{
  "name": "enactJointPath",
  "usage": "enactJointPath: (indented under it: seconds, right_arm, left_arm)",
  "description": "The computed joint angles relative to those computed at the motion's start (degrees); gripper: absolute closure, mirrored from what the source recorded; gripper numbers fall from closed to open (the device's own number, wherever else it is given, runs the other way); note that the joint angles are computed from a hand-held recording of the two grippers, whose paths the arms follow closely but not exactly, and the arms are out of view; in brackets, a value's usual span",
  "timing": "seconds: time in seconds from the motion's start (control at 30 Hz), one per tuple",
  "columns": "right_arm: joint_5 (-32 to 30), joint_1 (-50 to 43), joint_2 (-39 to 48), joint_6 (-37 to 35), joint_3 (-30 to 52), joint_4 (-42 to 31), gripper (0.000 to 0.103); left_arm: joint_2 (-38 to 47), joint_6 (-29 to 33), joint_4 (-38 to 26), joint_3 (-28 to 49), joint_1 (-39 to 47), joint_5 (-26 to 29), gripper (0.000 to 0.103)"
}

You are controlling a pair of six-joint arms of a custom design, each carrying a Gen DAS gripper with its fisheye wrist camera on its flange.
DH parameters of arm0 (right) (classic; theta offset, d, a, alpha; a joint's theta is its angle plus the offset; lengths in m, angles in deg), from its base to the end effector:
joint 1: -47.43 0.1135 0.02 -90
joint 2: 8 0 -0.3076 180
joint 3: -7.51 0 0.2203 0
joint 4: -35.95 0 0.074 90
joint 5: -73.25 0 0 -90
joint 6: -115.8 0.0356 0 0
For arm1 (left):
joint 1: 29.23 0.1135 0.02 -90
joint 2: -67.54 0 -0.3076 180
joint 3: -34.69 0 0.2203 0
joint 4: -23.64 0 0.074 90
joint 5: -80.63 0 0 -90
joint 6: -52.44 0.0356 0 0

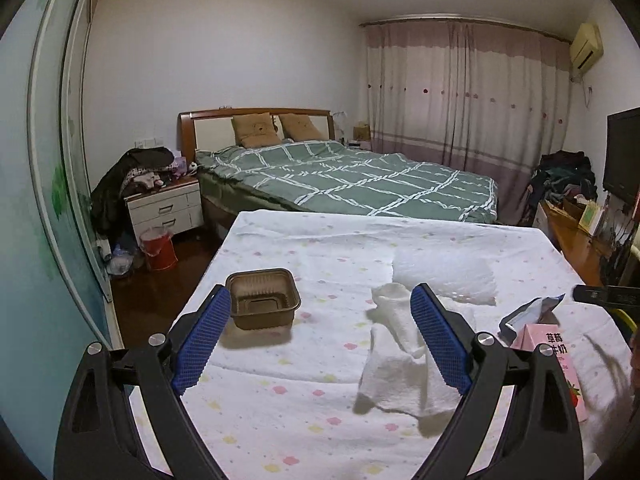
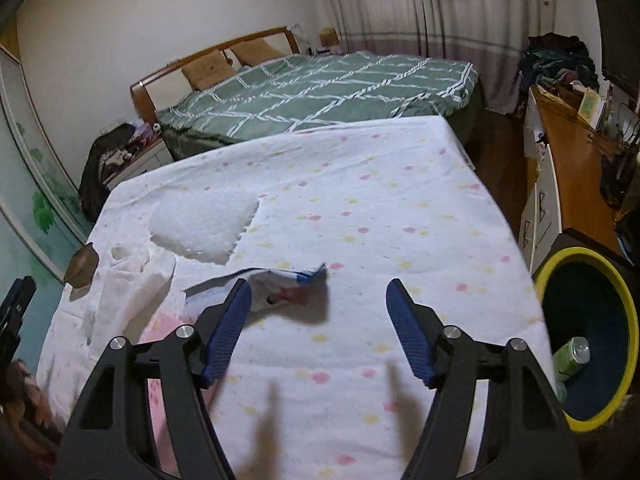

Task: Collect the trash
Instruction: 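Reach the right tool to the crumpled snack wrapper and grasp it, then carry the wrapper over the yellow bin and open the right tool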

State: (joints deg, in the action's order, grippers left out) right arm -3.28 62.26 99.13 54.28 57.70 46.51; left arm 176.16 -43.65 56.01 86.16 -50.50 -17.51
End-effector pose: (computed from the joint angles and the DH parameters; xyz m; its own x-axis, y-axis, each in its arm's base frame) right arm 0.2977 0.0702 0.1442 -0.6597 0.3050 -0.6868 0.2515 0.9508 0.1807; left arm 0.3158 -0.1175 0.1741 -0.4138 0.0484 -0.9091 0.1965 0.9798 -0.0373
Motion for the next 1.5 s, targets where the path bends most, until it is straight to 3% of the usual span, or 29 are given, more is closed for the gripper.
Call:
enactJointPath:
  seconds: [0.37,0.67,0.97,1.17,1.5]
  right_arm:
    - [-2.28,0.74,6.51,5.31,9.94,-8.23,0.037]
    - [-8.80,-0.94,11.81,7.80,17.54,-12.86,0.052]
    - [-5.38,0.48,15.69,6.73,26.35,-18.43,0.059]
    - [-5.88,-0.51,13.68,7.01,23.10,-13.57,0.063]
    - [-0.14,-1.63,0.55,2.97,11.89,-9.10,0.063]
  left_arm:
    - [-1.14,0.88,0.71,-1.00,-1.65,-1.53,0.012]
    - [-1.61,0.58,0.98,-1.55,-1.88,-1.59,0.012]
    - [-1.63,1.29,1.52,-1.96,-2.39,-2.33,0.012]
    - [-1.63,1.26,1.52,-1.95,-2.45,-2.44,0.012]
    - [-1.66,1.27,1.33,-1.99,-2.75,-2.67,0.012]
